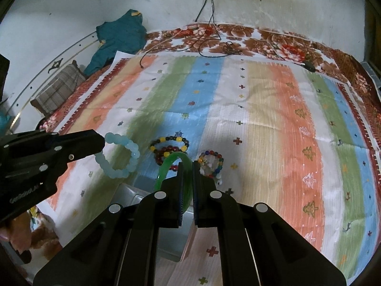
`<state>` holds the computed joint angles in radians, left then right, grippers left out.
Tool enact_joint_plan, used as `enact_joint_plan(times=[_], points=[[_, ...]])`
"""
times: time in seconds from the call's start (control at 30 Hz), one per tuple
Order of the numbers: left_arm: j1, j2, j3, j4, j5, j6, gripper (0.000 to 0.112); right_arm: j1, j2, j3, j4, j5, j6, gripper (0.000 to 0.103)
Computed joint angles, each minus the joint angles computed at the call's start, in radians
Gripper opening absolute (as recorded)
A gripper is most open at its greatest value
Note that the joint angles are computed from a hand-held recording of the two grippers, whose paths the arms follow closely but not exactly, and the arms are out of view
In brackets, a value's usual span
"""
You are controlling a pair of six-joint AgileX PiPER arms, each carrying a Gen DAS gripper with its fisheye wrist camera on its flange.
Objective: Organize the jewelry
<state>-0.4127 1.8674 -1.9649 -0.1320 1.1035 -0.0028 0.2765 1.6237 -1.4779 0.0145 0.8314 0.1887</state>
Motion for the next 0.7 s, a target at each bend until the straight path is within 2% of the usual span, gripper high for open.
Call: enact_joint_plan(times=[0.03,0.3,0.5,0.7], points=[[-0.002,-0.009,0.012,-0.001,-0.004,0.001,0.011,0.001,-0.005,0.005,0.001,-0.002,0.000,0.001],[-0.018,-0.106,0.142,-0.001,-0.053,-0.006,0.011,0.015,-0.069,0.072,0.042,-0.012,-0.016,0.001],[-0.026,-0.130,0.194,0.015,-0.064,-0.013,0.011,0.014,-0.098,0.109,0.045,-0.015,-0.013,0.001],[-0.024,-0.127,0.203,0.024,-0.061,-0.023,0.011,-0.006,-0.063,0.104,0.064,0.036,-0.023,0.001]])
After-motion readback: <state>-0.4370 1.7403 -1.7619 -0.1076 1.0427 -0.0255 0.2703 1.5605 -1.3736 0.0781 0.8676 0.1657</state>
